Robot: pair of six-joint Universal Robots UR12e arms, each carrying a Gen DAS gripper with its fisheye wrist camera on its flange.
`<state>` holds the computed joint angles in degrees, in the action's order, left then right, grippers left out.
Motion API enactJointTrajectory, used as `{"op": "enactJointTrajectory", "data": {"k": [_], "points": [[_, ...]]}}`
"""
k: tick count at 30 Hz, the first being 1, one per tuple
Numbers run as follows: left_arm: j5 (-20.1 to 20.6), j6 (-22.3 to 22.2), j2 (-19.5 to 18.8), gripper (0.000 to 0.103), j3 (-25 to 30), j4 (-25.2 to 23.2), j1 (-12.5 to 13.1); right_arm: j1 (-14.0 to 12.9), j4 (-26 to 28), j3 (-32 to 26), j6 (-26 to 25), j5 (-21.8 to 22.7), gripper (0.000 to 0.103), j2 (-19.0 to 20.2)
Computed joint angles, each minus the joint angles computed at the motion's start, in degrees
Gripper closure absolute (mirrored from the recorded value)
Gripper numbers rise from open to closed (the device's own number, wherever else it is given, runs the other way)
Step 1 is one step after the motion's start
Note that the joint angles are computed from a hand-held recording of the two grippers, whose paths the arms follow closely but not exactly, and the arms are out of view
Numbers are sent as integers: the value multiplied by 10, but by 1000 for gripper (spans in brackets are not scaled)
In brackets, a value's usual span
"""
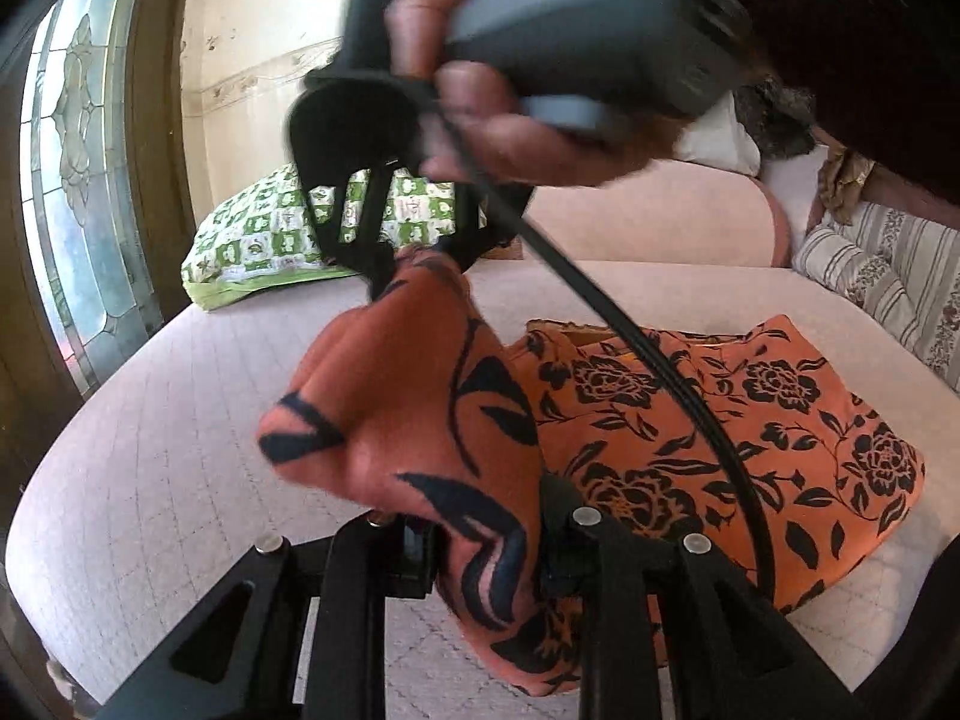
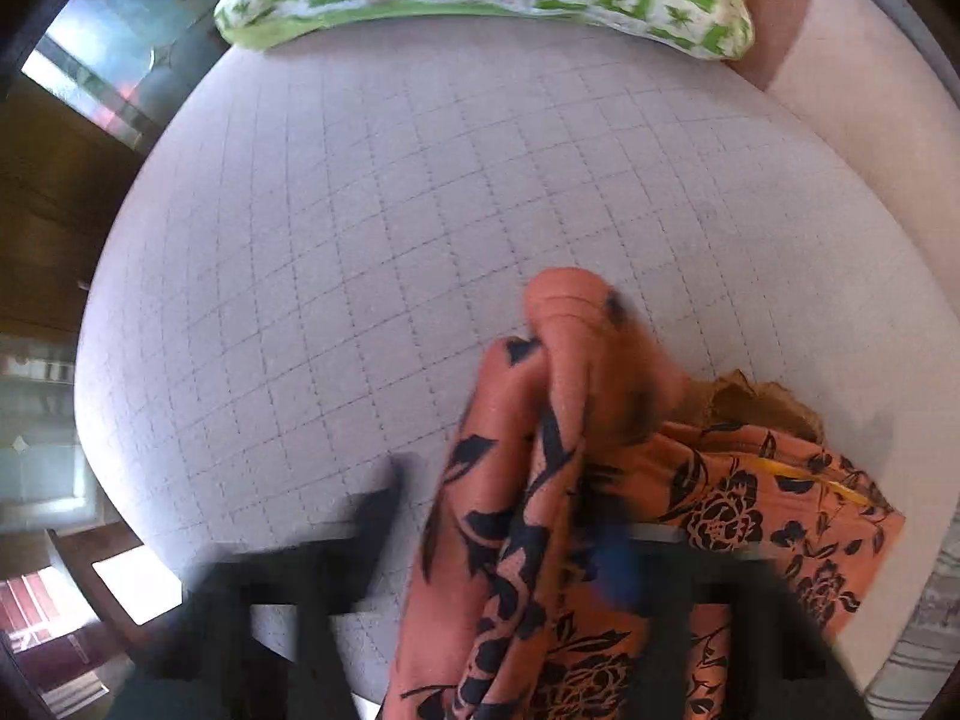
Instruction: Fold small clothes
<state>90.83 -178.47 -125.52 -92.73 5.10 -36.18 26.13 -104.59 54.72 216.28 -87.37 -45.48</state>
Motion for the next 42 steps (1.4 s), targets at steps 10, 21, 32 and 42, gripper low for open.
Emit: {"op": "enactJointTrajectory", "data": {"k": [10,21,32,42], "points": [[-39,47,-3,80,8,16,-22,-18,-321,291,27,-35,89,-158],[-98,126,-30,80,87,-51,-76,-66,-502,503,63,-30,89,-281],[-84,185,-67,78,142,-162,-115,-133,-637,645,129,55,88,-301],[-148,230,-26,48,96,-180,-99,-121,-647,683,178,9,77,-337]]}}
